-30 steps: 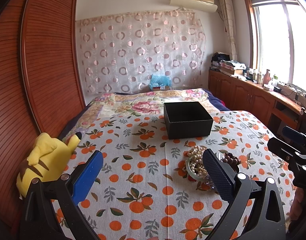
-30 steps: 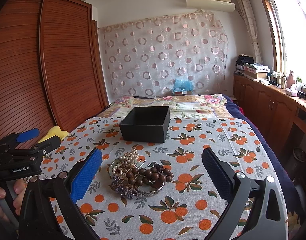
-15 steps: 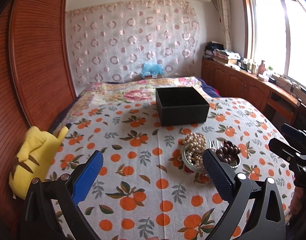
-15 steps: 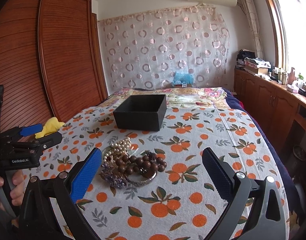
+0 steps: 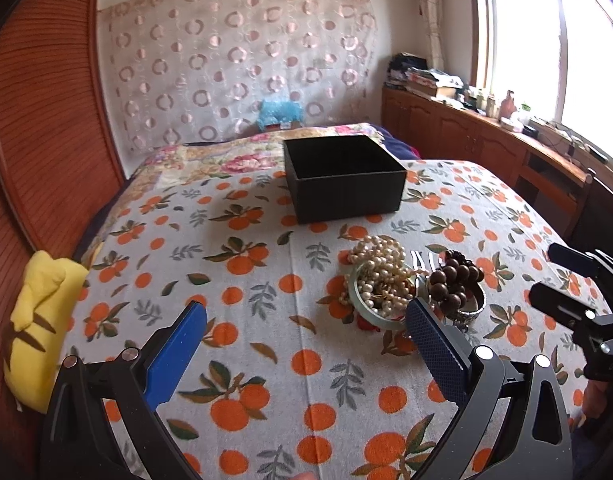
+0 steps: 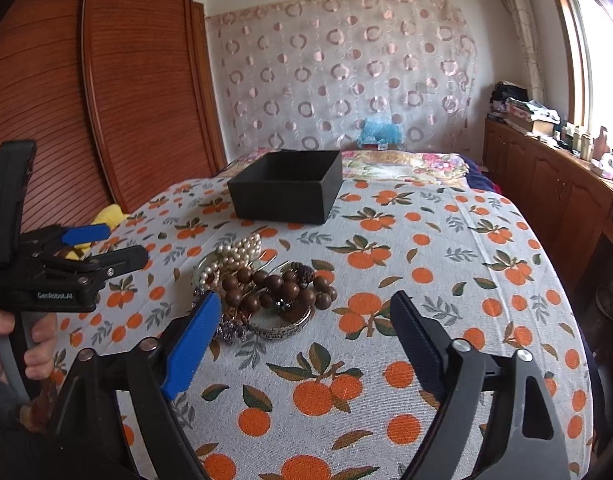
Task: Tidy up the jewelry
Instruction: 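Move the left tool to the glass dish and close on the pearl necklace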
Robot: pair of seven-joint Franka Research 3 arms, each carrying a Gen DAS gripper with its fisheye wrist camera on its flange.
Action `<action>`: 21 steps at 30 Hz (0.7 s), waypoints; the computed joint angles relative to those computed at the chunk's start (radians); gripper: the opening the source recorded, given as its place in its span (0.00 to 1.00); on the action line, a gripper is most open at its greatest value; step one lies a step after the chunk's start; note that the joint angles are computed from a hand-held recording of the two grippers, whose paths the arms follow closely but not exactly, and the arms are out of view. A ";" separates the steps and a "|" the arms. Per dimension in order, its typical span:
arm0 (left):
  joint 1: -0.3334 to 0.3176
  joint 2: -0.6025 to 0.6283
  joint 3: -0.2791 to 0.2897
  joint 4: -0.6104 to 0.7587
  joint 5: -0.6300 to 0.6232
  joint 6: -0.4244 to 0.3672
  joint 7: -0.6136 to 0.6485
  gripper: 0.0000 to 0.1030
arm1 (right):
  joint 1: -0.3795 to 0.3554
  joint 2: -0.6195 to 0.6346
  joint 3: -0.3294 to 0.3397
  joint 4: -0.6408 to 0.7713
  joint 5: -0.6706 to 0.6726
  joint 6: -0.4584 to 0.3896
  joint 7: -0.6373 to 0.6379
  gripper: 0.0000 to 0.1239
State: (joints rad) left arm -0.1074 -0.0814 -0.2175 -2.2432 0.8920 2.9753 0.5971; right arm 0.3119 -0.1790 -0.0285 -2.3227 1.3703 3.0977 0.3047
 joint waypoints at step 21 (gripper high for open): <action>-0.042 0.246 -0.048 0.223 -0.773 -0.061 0.844 0.49 | -0.028 0.015 -0.016 -0.014 -0.266 -0.096 0.192 0.63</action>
State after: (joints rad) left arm -0.1497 0.1650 -0.2658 -2.0198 0.1195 2.9140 1.4409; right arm 0.2838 -0.1638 -0.0443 -2.3372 1.1048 3.0019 0.4963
